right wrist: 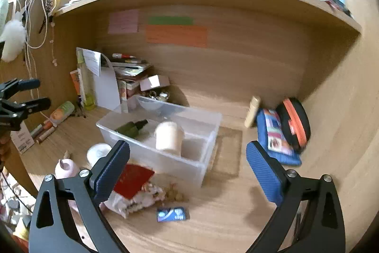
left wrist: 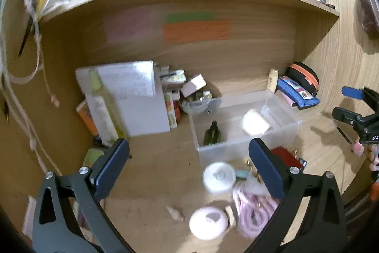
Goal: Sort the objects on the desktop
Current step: 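Withdraw both tools from the clear box back toward the desk items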
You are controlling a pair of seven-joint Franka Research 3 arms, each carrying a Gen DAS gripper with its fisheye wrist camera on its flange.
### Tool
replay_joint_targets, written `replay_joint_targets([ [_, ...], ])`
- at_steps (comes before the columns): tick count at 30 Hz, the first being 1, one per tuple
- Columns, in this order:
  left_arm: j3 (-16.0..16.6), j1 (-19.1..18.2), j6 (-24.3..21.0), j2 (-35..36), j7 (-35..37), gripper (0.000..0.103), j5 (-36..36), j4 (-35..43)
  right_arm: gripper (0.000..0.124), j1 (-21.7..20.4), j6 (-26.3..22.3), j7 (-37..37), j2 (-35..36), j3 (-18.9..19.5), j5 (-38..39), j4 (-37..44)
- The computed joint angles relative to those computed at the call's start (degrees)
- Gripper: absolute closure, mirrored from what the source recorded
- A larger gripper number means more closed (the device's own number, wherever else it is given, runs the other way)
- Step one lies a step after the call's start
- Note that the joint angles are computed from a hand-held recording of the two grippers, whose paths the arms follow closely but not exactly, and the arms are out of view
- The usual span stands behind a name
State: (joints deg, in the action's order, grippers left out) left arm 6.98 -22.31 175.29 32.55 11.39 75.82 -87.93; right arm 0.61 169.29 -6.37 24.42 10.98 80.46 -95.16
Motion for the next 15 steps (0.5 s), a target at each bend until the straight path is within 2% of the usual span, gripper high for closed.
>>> replay_joint_targets([
  [2,0.1,0.1,-0.2,-0.2,-1.0,0.0,-0.2,-1.6,0.023,-0.9,-1.1,-0.5,-0.4,0.0,1.5,-1.4],
  [5,-1.9,1.8,-1.0,0.3,1.5,0.0,-4.8,-4.4,0.023,-0.9,-2.4,2.3,-0.4,-1.2,0.6,-3.1],
  [8,-1.8,1.7,-1.2,0.8,1.9,0.0,-7.9,-6.4,0.023,-0.3,-4.5,10.4,0.7,-3.2,-5.7,-4.0],
  [11,-1.9,1.9,0.1,1.3,3.1,0.0,-11.4,-8.1,0.023,-0.2,-4.3,15.8,2.4,-3.6,-11.4,-3.9],
  [13,-3.0,2.5,0.6,1.6,5.7,0.0,-15.1,-9.2,0.023,1.0,-1.0,19.3,4.3,-4.3,-16.0,-3.6],
  [15,-2.3,1.7,1.2,1.9,6.4,0.0,-17.0,-10.1,0.023,1.8,0.0,23.5,5.6,-5.2,-20.0,-3.7],
])
